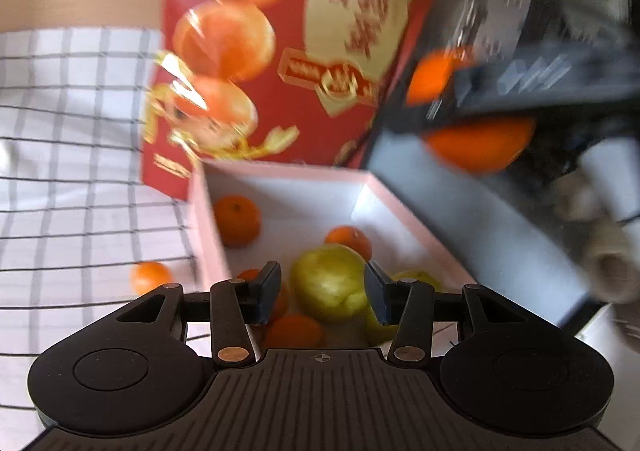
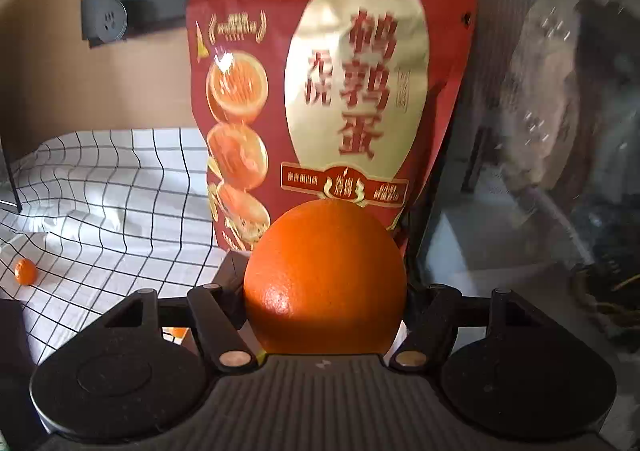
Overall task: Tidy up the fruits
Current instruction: 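Carry the large orange and the tangerine over the pink box with both tools, then open both tools to drop the large orange and tangerine into the box, then swing the left tool to a tangerine on the cloth and grasp it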
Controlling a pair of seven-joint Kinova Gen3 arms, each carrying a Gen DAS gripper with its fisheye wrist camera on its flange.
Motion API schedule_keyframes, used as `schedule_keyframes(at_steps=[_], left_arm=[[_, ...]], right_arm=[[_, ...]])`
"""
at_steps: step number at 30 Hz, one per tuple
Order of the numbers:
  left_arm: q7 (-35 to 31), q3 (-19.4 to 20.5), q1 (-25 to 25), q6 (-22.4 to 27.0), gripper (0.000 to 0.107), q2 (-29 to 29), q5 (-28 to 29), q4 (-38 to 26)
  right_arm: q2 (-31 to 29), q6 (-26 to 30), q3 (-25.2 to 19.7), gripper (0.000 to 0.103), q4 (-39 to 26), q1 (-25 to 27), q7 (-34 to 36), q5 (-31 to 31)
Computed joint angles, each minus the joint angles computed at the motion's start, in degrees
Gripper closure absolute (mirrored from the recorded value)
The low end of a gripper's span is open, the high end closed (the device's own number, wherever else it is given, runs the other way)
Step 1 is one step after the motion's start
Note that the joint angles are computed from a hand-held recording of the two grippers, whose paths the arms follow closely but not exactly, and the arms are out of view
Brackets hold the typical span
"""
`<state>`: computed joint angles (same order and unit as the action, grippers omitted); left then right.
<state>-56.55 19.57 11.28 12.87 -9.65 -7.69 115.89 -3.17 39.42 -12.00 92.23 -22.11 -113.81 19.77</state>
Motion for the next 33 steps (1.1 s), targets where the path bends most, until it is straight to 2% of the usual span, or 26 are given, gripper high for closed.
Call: schedule_keyframes(at_steps=[2, 6, 8, 10, 13, 14, 16, 17, 19, 21, 23, 25, 26, 28, 31, 33], left_arm=[[-1.88, -3.87, 1.87, -0.71, 0.057, -3.65, 1.74, 2.72], [-2.91, -4.76, -3.57, 0.72, 0.057, -11.06, 3.04, 7.00], [-3.36, -5.68, -6.05, -1.16, 0.057, -13.35, 4.00, 9.67], [-3.86, -8.30, -6.89, -5.70, 0.057, -14.91, 5.95, 13.80], [-4.97, -14.42, -4.57, -11.76, 0.057, -14.27, 9.01, 18.27], [-4.88, -16.93, -3.08, -12.22, 0.057, -13.52, 9.94, 18.82], [-5.47, -18.78, -2.75, -10.40, 0.057, -12.66, 12.52, 18.15], [-5.36, -18.11, -3.78, -9.97, 0.057, -12.73, 12.82, 18.04], [-2.96, -13.74, -8.31, -10.51, 0.057, -13.28, 10.62, 18.30], [0.95, -8.43, -13.44, -10.39, 0.057, -13.78, 5.96, 18.21], [4.78, -3.12, -18.29, -9.47, 0.057, -14.09, 1.30, 17.73], [8.86, 2.19, -23.52, -7.90, 0.057, -14.81, -3.36, 17.27], [11.19, 4.68, -26.18, -6.76, 0.057, -15.50, -5.69, 16.95], [15.85, 9.02, -31.49, -3.60, 0.057, -17.76, -9.71, 16.26], [22.84, 13.23, -39.45, 0.45, 0.057, -21.03, -15.06, 15.16], [24.70, 12.56, -44.27, 0.29, 0.057, -24.05, -16.41, 16.12]], right_arm=[[1.62, 0.29, 0.47, 0.033, -0.68, -0.05, 0.91, -1.97], [7.12, 3.23, 1.98, 0.034, -4.88, -0.35, 2.73, -8.38], [10.26, 5.11, 2.75, 0.033, -7.48, -0.73, 2.33, -11.03], [13.95, 8.74, 3.37, 0.033, -10.98, -1.12, 3.06, -13.24], [17.96, 12.61, 4.23, 0.032, -13.90, -3.76, 0.18, -10.47], [17.77, 12.05, 5.95, 0.032, -13.37, -6.27, -0.98, -8.14], [17.78, 12.43, 6.54, 0.032, -13.42, -8.84, -2.89, -3.82], [17.38, 12.27, 6.60, 0.032, -13.12, -9.68, -4.01, -1.98], [15.40, 10.97, 5.78, 0.032, -11.33, -10.81, -7.22, 2.68], [12.69, 8.43, 3.57, 0.030, -8.62, -10.40, -11.17, 7.34], [9.09, 5.19, 4.99, 0.022, -4.65, -13.16, -15.76, 12.00], [6.04, 2.58, 4.35, 0.020, -0.64, -14.64, -18.35, 15.98], [5.10, 1.73, 2.52, 0.020, 0.75, -13.80, -18.27, 16.69], [3.75, 0.49, 0.29, 0.020, 2.99, -13.22, -16.76, 16.38], [2.77, -0.47, -2.08, 0.020, 4.15, -12.56, -10.52, 12.01], [2.61, -0.82, -3.13, 0.020, 4.01, -12.56, -5.86, 8.26]])
